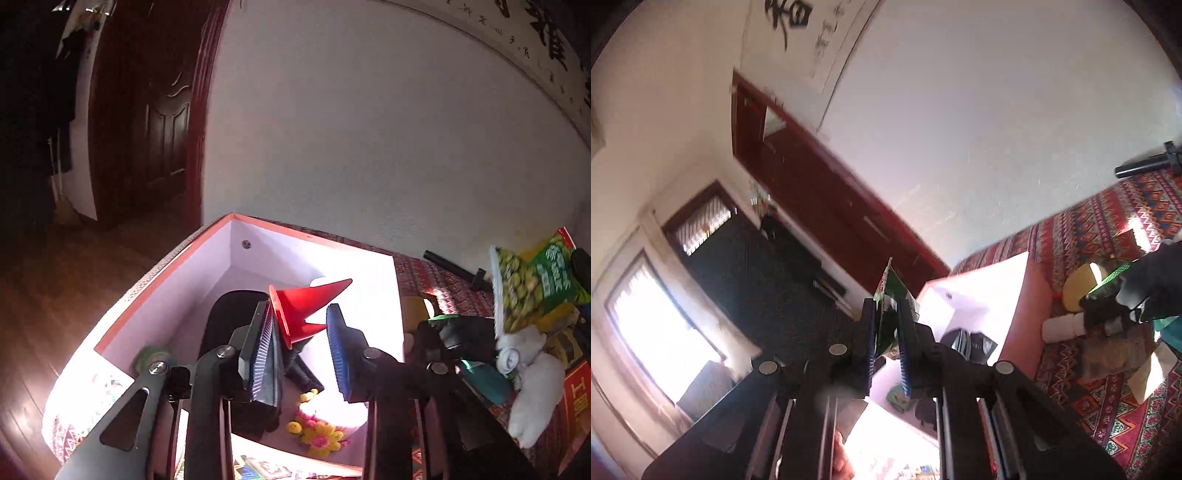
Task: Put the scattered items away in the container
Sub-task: 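Lower cone and packet into the pink box and open both tools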
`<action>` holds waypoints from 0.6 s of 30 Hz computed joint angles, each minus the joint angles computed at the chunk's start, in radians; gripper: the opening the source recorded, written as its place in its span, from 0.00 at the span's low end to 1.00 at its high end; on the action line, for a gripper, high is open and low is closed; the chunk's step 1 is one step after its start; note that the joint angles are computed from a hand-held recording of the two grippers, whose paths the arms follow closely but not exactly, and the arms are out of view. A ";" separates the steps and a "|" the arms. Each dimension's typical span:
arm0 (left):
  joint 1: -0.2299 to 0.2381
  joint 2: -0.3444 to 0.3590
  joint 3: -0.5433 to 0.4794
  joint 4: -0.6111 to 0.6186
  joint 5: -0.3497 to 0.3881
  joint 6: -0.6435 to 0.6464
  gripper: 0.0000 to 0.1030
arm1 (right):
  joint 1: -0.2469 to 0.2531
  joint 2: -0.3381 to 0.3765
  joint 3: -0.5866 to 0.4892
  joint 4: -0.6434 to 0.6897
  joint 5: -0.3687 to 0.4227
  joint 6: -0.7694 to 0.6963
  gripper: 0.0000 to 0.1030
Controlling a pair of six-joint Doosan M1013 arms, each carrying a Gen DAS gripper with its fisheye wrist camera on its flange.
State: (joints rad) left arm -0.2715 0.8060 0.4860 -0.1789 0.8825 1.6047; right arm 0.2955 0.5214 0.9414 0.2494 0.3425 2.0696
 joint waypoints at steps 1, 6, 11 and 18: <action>-0.006 -0.006 0.015 0.072 -0.017 -0.055 0.70 | 0.009 0.029 -0.046 -0.058 0.074 0.037 0.18; 0.011 -0.056 0.106 0.037 -0.122 -0.063 0.86 | 0.028 0.057 -0.073 -0.119 0.106 0.109 0.46; 0.011 -0.077 0.142 0.004 -0.167 -0.036 0.87 | 0.027 -0.013 0.029 -0.417 0.011 0.398 0.62; -0.025 -0.101 0.185 -0.079 -0.173 0.105 0.87 | 0.006 -0.101 0.131 -0.721 -0.006 0.740 0.62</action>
State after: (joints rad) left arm -0.2963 0.7045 0.6706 -0.2583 0.7098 1.7097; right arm 0.3015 0.4206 1.0726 -0.4715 0.3364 2.8095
